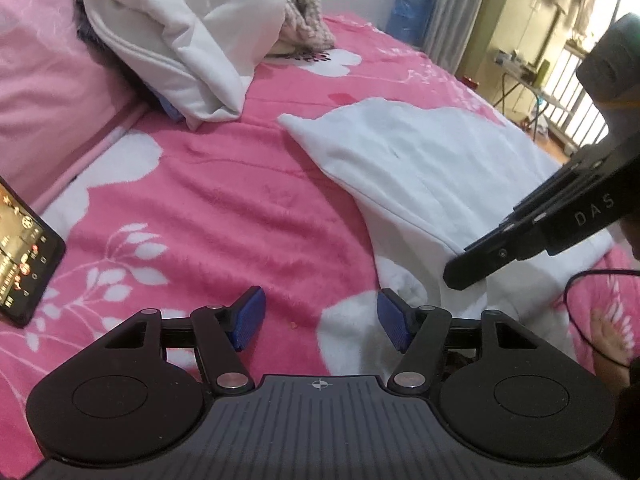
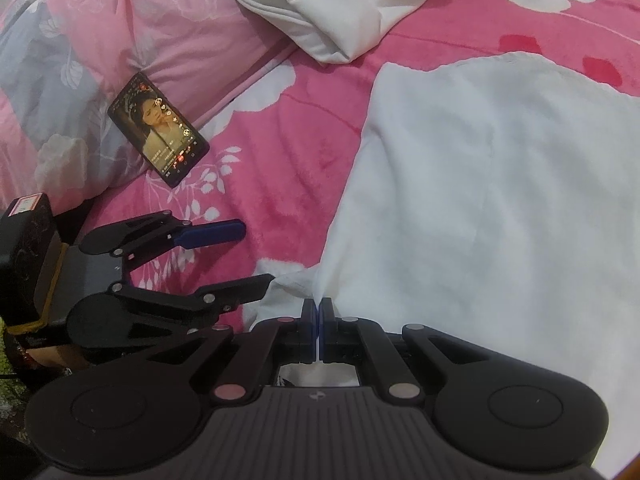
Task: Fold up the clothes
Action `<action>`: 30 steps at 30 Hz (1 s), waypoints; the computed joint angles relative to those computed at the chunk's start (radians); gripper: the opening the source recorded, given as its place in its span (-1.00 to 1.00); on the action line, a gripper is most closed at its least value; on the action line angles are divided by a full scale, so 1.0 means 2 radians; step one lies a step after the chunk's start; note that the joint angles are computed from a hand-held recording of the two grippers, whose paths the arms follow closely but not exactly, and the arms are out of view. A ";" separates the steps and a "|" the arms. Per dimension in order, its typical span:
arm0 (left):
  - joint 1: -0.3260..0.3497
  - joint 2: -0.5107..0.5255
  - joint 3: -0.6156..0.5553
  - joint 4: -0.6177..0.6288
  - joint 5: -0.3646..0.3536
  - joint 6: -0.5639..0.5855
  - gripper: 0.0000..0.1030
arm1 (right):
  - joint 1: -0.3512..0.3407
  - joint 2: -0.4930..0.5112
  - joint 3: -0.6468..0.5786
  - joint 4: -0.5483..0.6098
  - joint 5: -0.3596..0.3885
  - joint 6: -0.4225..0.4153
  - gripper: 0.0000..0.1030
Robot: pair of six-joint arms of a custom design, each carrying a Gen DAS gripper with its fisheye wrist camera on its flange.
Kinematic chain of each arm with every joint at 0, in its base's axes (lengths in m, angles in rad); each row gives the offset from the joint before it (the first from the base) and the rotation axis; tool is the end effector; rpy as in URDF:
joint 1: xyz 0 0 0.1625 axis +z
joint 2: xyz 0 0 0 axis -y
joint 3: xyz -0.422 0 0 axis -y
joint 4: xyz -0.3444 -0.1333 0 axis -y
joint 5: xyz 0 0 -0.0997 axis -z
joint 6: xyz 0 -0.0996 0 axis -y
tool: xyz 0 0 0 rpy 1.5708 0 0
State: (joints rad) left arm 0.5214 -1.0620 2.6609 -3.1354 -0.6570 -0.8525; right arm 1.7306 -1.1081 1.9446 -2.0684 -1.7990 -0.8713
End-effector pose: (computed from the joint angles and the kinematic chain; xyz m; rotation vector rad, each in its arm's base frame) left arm -0.1488 -0.3301 0.1226 0.2581 2.4059 -0.9441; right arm 0.1859 -0.4572 0.1598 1.5241 -2.5707 -0.5985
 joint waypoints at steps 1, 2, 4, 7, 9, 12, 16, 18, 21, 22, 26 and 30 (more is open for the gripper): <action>0.002 0.004 0.001 -0.014 -0.003 0.006 0.22 | 0.000 0.000 0.000 0.000 0.001 0.001 -0.99; 0.003 0.007 0.003 -0.029 -0.006 0.011 0.22 | 0.000 0.000 -0.001 0.000 0.001 0.001 -0.99; 0.004 0.007 0.002 -0.028 -0.008 0.014 0.23 | 0.000 0.000 -0.001 0.001 0.001 0.003 -0.99; 0.000 -0.007 0.001 0.010 -0.005 -0.001 0.23 | 0.000 0.000 -0.003 0.003 0.002 0.004 -0.99; -0.004 -0.022 -0.001 0.050 -0.001 -0.020 0.23 | 0.000 0.001 -0.003 0.004 0.002 0.005 -0.99; -0.013 -0.025 -0.010 0.107 -0.004 -0.012 0.24 | -0.001 0.002 -0.003 0.005 0.003 0.005 -0.99; -0.017 -0.006 -0.012 0.091 -0.005 0.001 0.30 | 0.000 0.001 -0.002 0.004 0.004 0.006 -0.99; -0.015 0.000 -0.008 0.057 -0.005 0.005 0.29 | 0.000 0.001 -0.002 0.004 0.004 0.006 -0.99; -0.012 0.009 -0.001 0.005 -0.004 0.006 0.29 | -0.001 0.000 -0.002 0.003 0.005 0.006 -0.99; -0.012 0.012 0.000 -0.005 -0.003 0.005 0.29 | -0.001 0.000 -0.002 0.003 0.005 0.007 -0.99; -0.008 0.024 0.001 -0.037 -0.005 0.010 0.29 | -0.001 0.001 -0.002 0.004 0.005 0.006 -0.99; -0.005 0.043 -0.002 -0.072 -0.009 0.029 0.29 | -0.001 0.001 -0.003 0.004 0.005 0.005 -0.99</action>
